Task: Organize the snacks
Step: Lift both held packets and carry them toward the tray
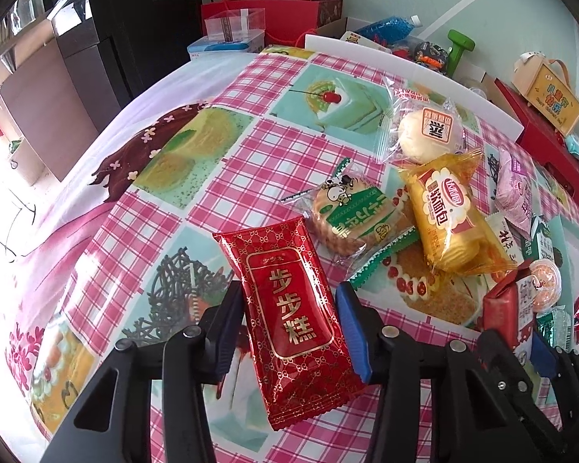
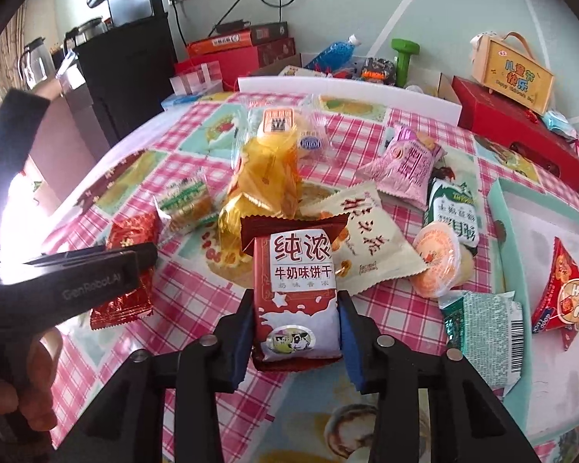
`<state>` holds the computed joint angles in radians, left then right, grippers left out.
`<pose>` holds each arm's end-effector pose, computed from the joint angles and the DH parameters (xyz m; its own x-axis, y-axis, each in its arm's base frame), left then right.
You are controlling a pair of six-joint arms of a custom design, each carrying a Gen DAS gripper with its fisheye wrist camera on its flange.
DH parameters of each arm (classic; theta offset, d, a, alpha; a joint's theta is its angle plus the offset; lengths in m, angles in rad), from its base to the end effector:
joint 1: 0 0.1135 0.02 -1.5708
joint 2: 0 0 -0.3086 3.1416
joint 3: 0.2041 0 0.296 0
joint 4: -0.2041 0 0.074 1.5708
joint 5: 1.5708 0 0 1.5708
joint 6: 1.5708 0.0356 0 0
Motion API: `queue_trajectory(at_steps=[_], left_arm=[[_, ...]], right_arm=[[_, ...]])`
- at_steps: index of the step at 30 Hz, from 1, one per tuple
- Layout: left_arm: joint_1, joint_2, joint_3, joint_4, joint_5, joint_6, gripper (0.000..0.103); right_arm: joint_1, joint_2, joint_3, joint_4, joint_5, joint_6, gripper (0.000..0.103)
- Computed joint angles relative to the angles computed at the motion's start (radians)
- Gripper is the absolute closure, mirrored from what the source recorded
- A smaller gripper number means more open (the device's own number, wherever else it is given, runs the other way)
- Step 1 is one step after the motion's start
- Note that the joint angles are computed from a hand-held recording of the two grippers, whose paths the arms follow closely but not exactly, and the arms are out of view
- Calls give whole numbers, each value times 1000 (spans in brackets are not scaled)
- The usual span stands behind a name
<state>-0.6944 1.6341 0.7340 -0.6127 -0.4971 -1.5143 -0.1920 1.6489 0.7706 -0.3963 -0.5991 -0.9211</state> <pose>0.2205 -0.1615 0.1266 -0.5837 -0.6559 -0.4786 -0.7353 0.6770 -0.0310 0.3037 -0.0386 0.1375 -0.5648 -0.5601 -0.6060 -0.7500 0.6548 0.0939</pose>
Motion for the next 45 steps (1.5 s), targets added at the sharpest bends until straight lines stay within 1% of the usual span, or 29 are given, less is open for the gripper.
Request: queue_trajectory(at_steps=[4, 9, 11, 14, 17, 22, 28, 29, 30, 32, 35, 37, 39, 42, 44, 45], left_arm=[[-8, -10, 9, -30, -14, -16, 56], [-17, -19, 17, -63, -26, -33, 58], [-10, -13, 15, -58, -18, -30, 58], [7, 10, 6, -34, 18, -18, 59], [15, 21, -4, -8, 30, -6, 57], [22, 62, 17, -14, 36, 16, 51], [16, 74, 28, -26, 34, 21, 48], [18, 66, 22, -22, 39, 22, 46], [18, 64, 23, -28, 46, 17, 39], [28, 62, 14, -33, 50, 10, 32], [32, 54, 1, -13, 51, 10, 32], [33, 53, -1, -4, 49, 15, 35], [30, 44, -8, 18, 47, 18, 45], [30, 50, -4, 29, 37, 20, 52], [30, 40, -13, 41, 30, 4, 56], [30, 28, -24, 52, 30, -7, 56]], right_arm=[[-25, -7, 21, -34, -37, -1, 61], [-43, -6, 38, -54, -52, -1, 61], [-47, -3, 44, -58, -52, -4, 61], [-49, 5, 50, -58, -37, -2, 61], [-44, 17, 52, -50, -8, 6, 61], [-38, 41, 60, -48, 27, 13, 61], [-33, 47, 61, -43, 45, 22, 61], [-31, 46, 61, -42, 46, 22, 61], [-30, 47, 61, -42, 48, 22, 61], [-27, 47, 59, -38, 54, 23, 61], [-22, 47, 55, -32, 62, 25, 61], [-20, 48, 56, -31, 65, 26, 61], [-19, 49, 56, -31, 66, 25, 61], [-18, 51, 57, -32, 69, 27, 61], [-18, 52, 57, -32, 69, 26, 61], [-18, 52, 57, -32, 69, 26, 61]])
